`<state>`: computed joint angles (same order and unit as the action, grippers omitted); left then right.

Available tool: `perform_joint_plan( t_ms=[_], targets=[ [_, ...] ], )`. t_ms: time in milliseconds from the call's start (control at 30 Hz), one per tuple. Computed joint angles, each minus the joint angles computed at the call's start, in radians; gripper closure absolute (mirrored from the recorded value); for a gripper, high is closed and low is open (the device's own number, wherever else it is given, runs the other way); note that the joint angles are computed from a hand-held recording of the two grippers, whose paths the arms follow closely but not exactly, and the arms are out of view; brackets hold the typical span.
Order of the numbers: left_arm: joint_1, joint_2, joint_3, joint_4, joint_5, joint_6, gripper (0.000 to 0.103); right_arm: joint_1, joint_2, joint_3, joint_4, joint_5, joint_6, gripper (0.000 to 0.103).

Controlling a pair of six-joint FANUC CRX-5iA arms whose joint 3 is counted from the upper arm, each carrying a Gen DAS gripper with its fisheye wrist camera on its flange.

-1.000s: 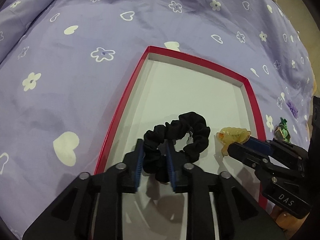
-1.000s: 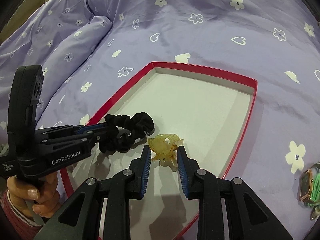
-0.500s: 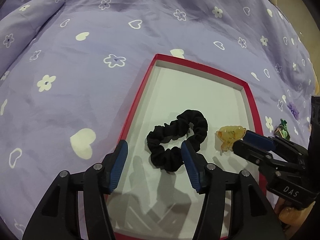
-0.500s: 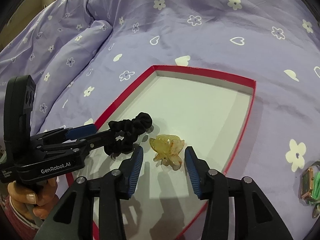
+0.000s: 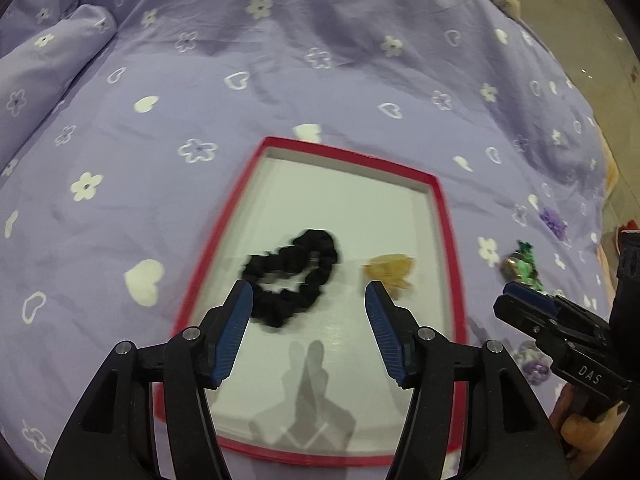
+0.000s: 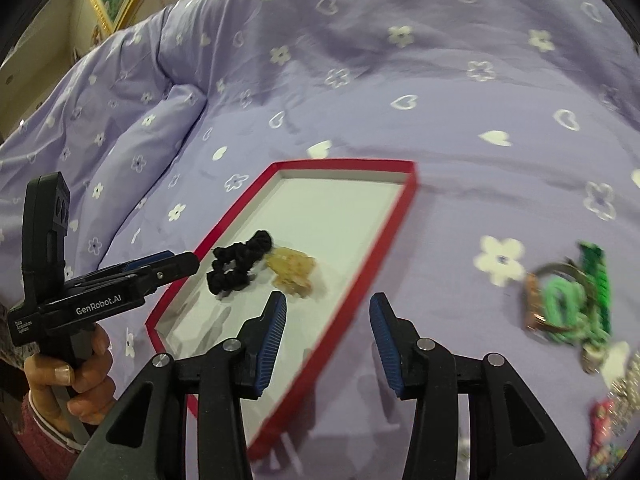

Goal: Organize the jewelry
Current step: 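Move both open tools back to the remaining jewelry, then grasp the green braided bracelet with the right tool while the left tool grasps the gold watch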

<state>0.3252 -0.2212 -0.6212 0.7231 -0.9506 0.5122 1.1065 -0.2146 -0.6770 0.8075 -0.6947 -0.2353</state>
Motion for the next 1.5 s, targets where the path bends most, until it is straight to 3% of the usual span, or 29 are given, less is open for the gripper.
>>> perform_joint_plan(
  t_ms=[500, 667, 833, 1100, 1200, 1367, 1500],
  targets=[
    [-0.161, -0.068, -0.020, -0.014, -0.036, 0.020, 0.042, 0.201, -0.275, -0.187, 0.015, -0.321, -0.274, 0.057],
    [-0.220, -0.062, -0.012, -0.033, -0.024, 0.052, 0.042, 0.274, -0.362, -0.233, -0.002, -0.444, -0.345, 0.057],
    [-0.279, -0.046, -0.003, -0.050, 0.004, 0.084, 0.042, 0.291, -0.416, -0.260, -0.013, -0.502, -0.359, 0.057],
    [-0.378, 0.005, 0.030, -0.048, 0.016, 0.128, 0.042, 0.156, -0.440, -0.282, -0.042, -0.437, -0.247, 0.060],
    [-0.419, 0.030, 0.049, -0.045, 0.026, 0.141, 0.042, 0.050, -0.423, -0.278, -0.078, -0.353, -0.156, 0.071],
    [-0.482, 0.081, 0.087, -0.060, 0.046, 0.173, 0.042, -0.072, -0.371, -0.262, -0.143, -0.222, -0.010, 0.073],
    [-0.524, 0.117, 0.111, -0.081, 0.060, 0.194, 0.042, -0.107, -0.351, -0.261, -0.176, -0.183, 0.048, 0.089]
  ],
)
